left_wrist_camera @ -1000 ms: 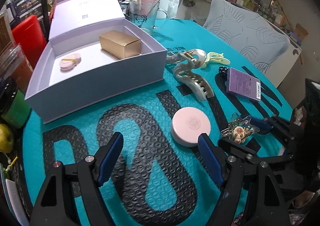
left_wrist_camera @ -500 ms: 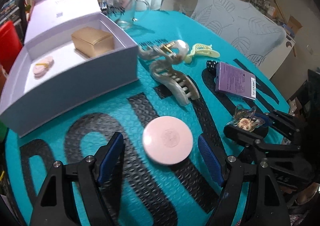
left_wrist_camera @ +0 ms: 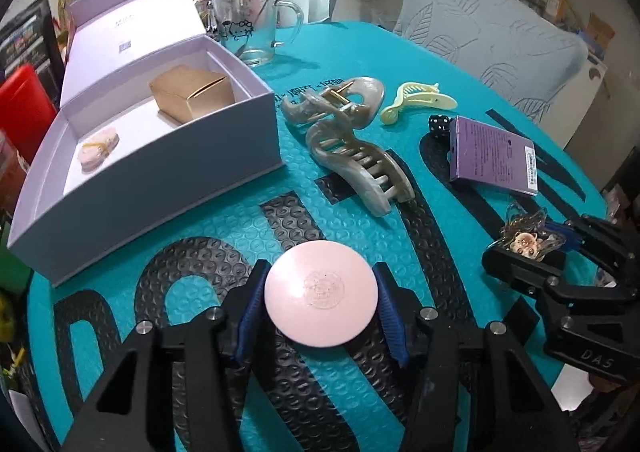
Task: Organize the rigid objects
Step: 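Grasp the pink compact with the left tool while the right tool grasps the jeweled brooch, then carry the pink compact and brooch with both tools toward the lavender box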
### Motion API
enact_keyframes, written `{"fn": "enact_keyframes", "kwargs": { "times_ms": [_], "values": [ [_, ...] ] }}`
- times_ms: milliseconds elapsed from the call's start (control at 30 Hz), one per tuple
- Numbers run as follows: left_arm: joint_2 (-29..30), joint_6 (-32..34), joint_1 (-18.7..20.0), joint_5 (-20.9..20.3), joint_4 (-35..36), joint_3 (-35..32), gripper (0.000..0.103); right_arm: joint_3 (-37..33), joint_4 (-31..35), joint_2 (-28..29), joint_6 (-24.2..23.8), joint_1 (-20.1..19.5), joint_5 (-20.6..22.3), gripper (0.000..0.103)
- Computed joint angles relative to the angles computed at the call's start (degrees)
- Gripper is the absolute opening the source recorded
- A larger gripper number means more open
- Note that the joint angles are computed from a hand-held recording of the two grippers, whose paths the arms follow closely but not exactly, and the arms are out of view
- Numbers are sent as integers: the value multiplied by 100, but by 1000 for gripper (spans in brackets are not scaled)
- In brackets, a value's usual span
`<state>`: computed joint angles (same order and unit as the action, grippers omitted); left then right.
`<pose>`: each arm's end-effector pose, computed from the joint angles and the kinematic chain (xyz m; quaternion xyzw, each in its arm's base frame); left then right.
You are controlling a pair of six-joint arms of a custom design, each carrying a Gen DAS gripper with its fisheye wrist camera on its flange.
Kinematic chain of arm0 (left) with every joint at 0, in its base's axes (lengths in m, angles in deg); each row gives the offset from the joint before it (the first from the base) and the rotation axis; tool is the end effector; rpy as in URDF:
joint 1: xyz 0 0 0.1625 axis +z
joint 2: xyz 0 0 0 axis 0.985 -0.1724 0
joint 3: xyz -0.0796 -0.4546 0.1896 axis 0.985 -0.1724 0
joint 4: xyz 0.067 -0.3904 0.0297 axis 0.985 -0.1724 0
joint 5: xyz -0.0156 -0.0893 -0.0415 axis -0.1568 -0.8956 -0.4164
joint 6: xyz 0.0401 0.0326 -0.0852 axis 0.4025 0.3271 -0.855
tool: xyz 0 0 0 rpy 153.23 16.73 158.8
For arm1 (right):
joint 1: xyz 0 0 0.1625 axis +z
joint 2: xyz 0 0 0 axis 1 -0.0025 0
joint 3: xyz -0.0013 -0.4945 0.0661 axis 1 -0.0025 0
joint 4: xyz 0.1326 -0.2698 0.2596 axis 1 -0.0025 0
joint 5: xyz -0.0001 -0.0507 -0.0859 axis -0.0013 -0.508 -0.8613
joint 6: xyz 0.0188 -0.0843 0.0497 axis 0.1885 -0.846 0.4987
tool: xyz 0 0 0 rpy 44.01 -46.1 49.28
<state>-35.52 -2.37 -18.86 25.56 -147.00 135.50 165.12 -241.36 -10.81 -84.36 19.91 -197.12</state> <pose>0.0110 -0.4042 0.1858 0.1562 0.8944 -0.2664 0.3236 0.2409 -0.4151 -0.0623 0.2795 -0.9016 0.2272 0.2397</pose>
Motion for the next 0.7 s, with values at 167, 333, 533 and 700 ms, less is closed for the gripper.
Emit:
{"fn": "enact_keyframes", "kwargs": {
  "times_ms": [167, 333, 533, 700],
  "values": [
    [-130, -192, -13, 91, 272, 12, 51, -4, 43, -30, 57, 16, 96, 49],
    [-311, -328, 22, 56, 499, 9, 51, -54, 72, 22, 64, 68, 168, 49],
    [-433, -455, -46, 207, 372, 160, 51, -91, 90, 54, -16, 230, 264, 49],
    [-566, -605, -184, 367, 214, 373, 51, -100, 167, 68, -61, 328, 387, 49]
  ]
}}
